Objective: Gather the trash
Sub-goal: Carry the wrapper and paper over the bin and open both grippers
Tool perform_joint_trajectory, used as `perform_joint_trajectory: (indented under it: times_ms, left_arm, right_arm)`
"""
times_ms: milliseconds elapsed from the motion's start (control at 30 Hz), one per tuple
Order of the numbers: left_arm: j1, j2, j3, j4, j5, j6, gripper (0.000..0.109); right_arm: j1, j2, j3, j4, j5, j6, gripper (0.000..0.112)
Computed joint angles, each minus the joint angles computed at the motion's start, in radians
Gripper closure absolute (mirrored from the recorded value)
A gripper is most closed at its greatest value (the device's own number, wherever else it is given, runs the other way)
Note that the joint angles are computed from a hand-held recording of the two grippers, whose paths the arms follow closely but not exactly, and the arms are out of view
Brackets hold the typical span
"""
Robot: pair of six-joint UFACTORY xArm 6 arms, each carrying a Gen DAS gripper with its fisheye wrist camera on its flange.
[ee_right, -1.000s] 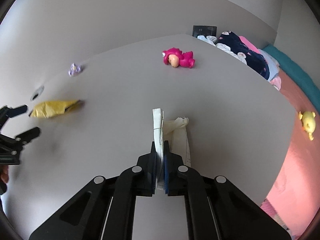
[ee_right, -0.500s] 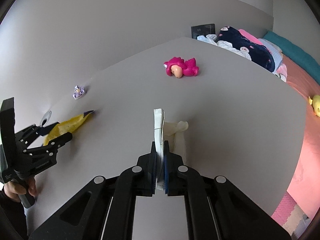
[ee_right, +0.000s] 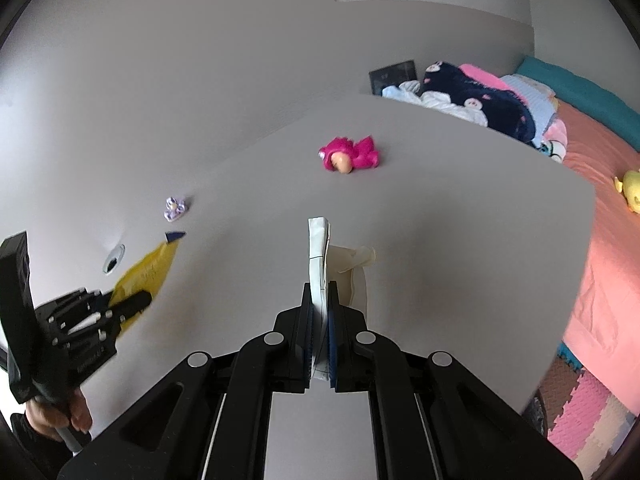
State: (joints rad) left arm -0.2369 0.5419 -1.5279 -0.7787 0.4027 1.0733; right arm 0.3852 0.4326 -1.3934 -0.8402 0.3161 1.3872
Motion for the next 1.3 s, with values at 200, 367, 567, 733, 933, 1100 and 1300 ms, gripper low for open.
perform_joint_trajectory:
  times_ms: [200,367,567,733,933,1100,1300]
  left_arm:
    - [-0.064,-0.120,0.145,-0.089,-0.013,0.074,0.087]
    - [-0.141,-0.220,0.252,-0.127,-0.026,0.097,0.087]
    - [-0.245,-0.297,0.341,-0.169,-0.037,0.112,0.087]
    - [-0.330,-0.314,0.374,-0.171,-0.043,0.104,0.087]
    - [-0.423,-0.296,0.382,-0.161,-0.039,0.078,0.086]
    - [-0.487,-0.285,0.398,-0.134,-0.042,0.033,0.086]
    - [-0.543,-0.246,0.381,-0.070,-0.036,-0.032,0.086]
  right_arm:
    - [-0.006,-0.145,0.150,-0.158,-0.006,0.165,0.106]
    - [-0.011,-0.290,0.298,-0.280,0.010,0.298,0.106]
    - [-0.011,-0.453,0.466,-0.329,0.067,0.365,0.106]
    - [-0.026,-0.591,0.609,-0.349,0.105,0.421,0.106]
    - [-0.057,-0.721,0.754,-0.318,0.131,0.424,0.106]
    - [-0.093,-0.801,0.850,-0.304,0.135,0.429,0.106]
    - [-0.152,-0.860,0.938,-0.269,0.110,0.414,0.106]
